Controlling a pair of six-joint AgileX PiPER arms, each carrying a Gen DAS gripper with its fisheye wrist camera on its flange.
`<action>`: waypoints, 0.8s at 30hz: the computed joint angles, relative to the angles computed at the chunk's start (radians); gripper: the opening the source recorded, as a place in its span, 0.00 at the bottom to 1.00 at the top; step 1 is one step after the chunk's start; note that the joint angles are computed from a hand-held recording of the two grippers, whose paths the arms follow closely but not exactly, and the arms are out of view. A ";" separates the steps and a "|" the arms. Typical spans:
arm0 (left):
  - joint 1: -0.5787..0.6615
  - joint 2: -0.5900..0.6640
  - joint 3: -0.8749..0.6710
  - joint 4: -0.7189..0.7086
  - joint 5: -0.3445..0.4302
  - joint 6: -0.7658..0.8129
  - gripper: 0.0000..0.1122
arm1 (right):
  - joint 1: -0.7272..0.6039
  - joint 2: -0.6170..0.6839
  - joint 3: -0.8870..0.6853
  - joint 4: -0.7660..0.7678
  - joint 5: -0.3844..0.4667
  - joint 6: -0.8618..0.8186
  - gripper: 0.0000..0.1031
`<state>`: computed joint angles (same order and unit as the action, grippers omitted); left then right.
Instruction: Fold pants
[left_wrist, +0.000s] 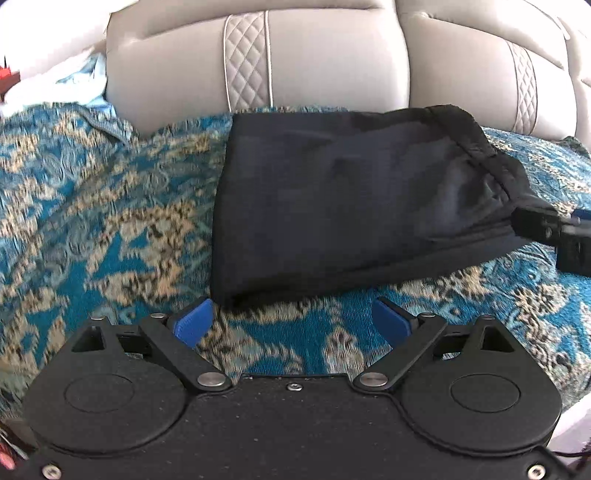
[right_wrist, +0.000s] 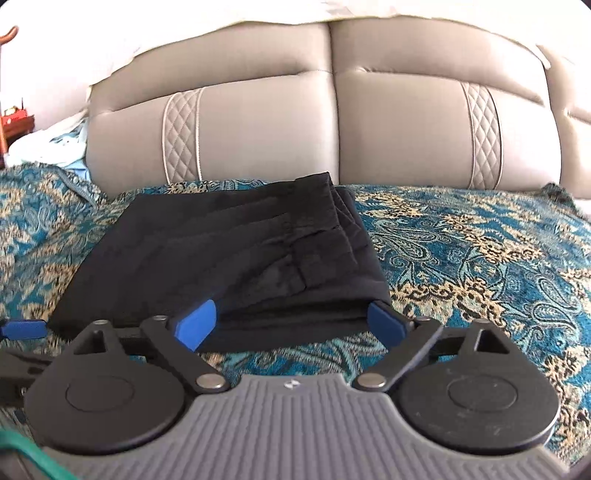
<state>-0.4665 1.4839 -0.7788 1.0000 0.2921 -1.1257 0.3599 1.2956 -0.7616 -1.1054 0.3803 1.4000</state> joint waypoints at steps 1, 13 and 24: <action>0.015 -0.003 0.005 -0.056 -0.017 0.052 0.83 | 0.016 -0.006 0.011 -0.026 0.010 0.026 0.99; 0.037 0.008 0.035 -0.045 -0.067 0.030 0.92 | 0.085 0.010 0.058 -0.083 0.065 0.117 1.00; 0.069 0.025 0.043 0.068 -0.132 -0.031 0.92 | 0.096 0.079 0.046 -0.068 0.071 0.090 1.00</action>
<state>-0.3974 1.5089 -0.7361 1.0681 0.1601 -1.1565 0.4560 1.3742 -0.7156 -1.1734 0.4511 1.4902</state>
